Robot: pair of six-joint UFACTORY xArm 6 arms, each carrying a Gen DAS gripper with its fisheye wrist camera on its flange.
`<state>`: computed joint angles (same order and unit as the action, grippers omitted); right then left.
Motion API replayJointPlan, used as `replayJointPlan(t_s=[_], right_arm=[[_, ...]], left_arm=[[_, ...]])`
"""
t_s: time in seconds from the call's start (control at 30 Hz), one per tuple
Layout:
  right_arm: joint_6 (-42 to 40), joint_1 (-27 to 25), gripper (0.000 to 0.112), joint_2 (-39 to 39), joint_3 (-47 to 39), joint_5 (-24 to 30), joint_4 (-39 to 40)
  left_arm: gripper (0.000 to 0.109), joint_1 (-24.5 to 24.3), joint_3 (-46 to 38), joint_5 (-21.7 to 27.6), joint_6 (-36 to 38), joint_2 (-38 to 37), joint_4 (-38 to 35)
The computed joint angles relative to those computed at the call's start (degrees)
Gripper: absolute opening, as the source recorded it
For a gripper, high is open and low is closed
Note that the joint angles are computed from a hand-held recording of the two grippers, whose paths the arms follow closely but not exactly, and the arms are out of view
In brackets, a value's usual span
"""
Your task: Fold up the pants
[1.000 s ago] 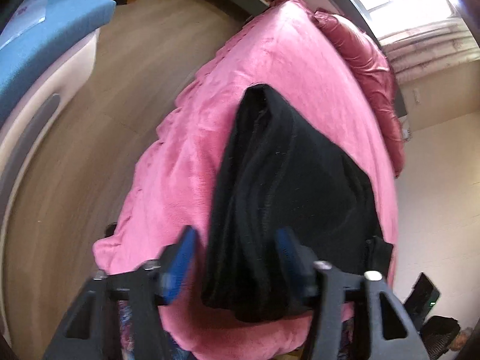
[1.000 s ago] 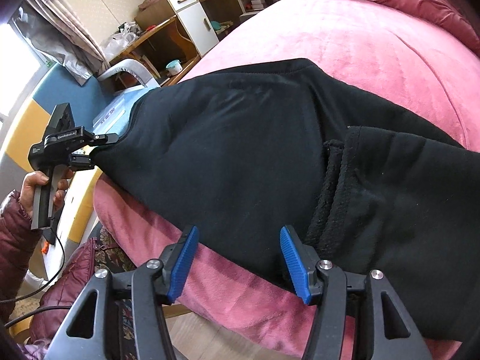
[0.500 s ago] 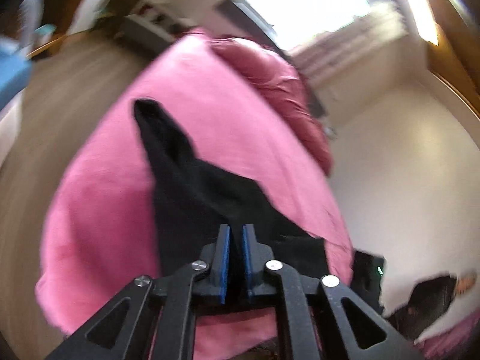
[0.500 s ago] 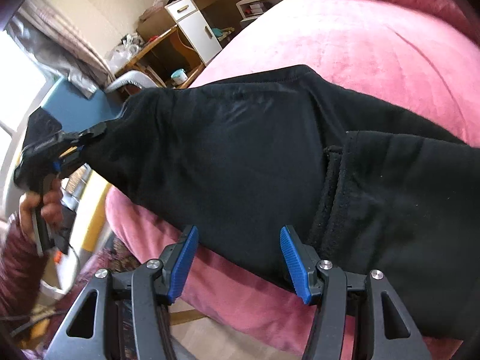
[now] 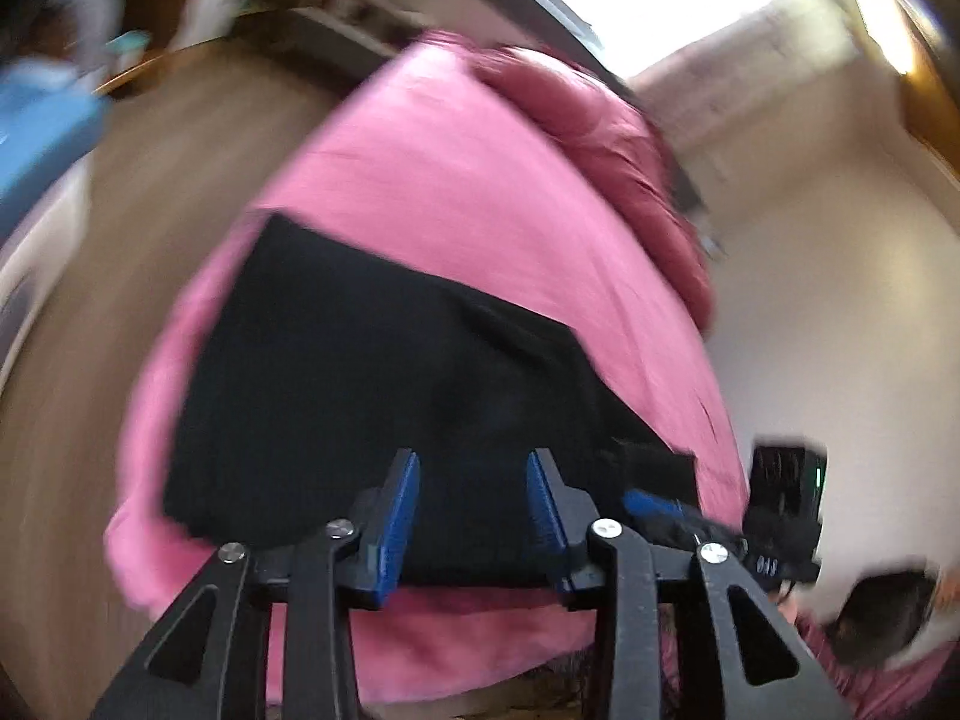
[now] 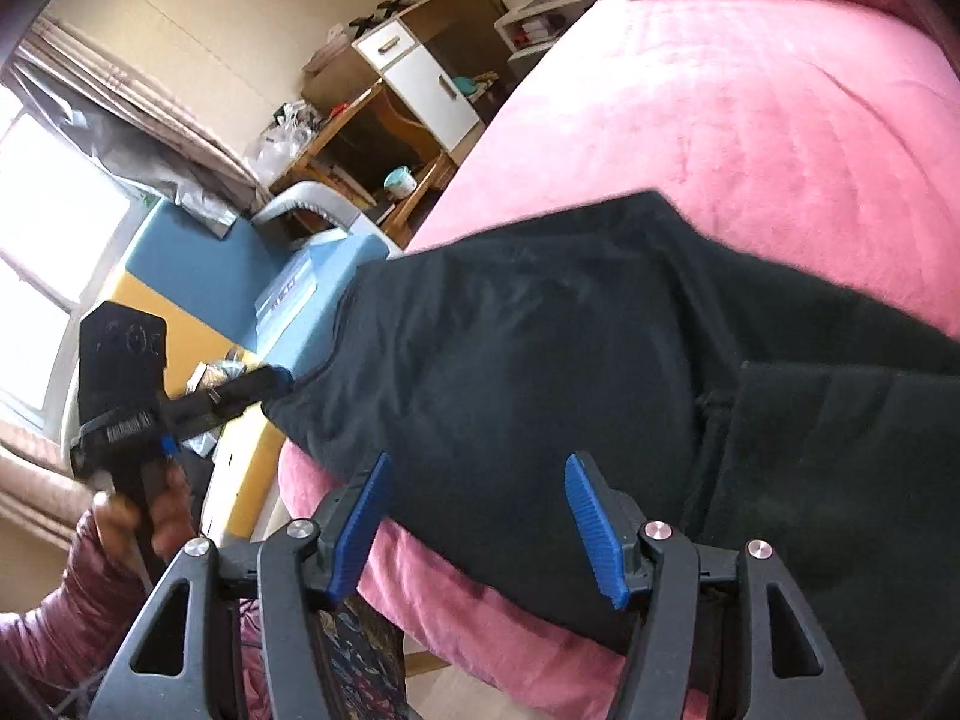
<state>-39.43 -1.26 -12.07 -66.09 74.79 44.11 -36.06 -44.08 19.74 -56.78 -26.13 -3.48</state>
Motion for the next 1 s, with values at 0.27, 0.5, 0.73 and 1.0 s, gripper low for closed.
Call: replayJointPlan(t_s=[0.27,0.5,0.73,1.0], right_arm=[[1.0,1.5,0.062,-0.8,3.0,-0.6,-2.2],[2.7,2.0,0.063,-0.5,2.6,-1.6,-2.8],[2.4,1.1,0.063,-1.8,3.7,-1.5,-3.0],[2.2,-0.1,0.063,-1.8,4.0,-1.3,-2.8]], left_arm=[[0.074,3.6,16.7,0.5,-14.5,-15.3,-1.1],[0.071,3.6,17.4,-2.1,-17.9,-12.8,-3.2],[0.048,4.5,12.3,3.7,-24.1,-10.1,7.5],[0.047,4.4,7.3,5.4,-16.1,-3.0,1.4]])
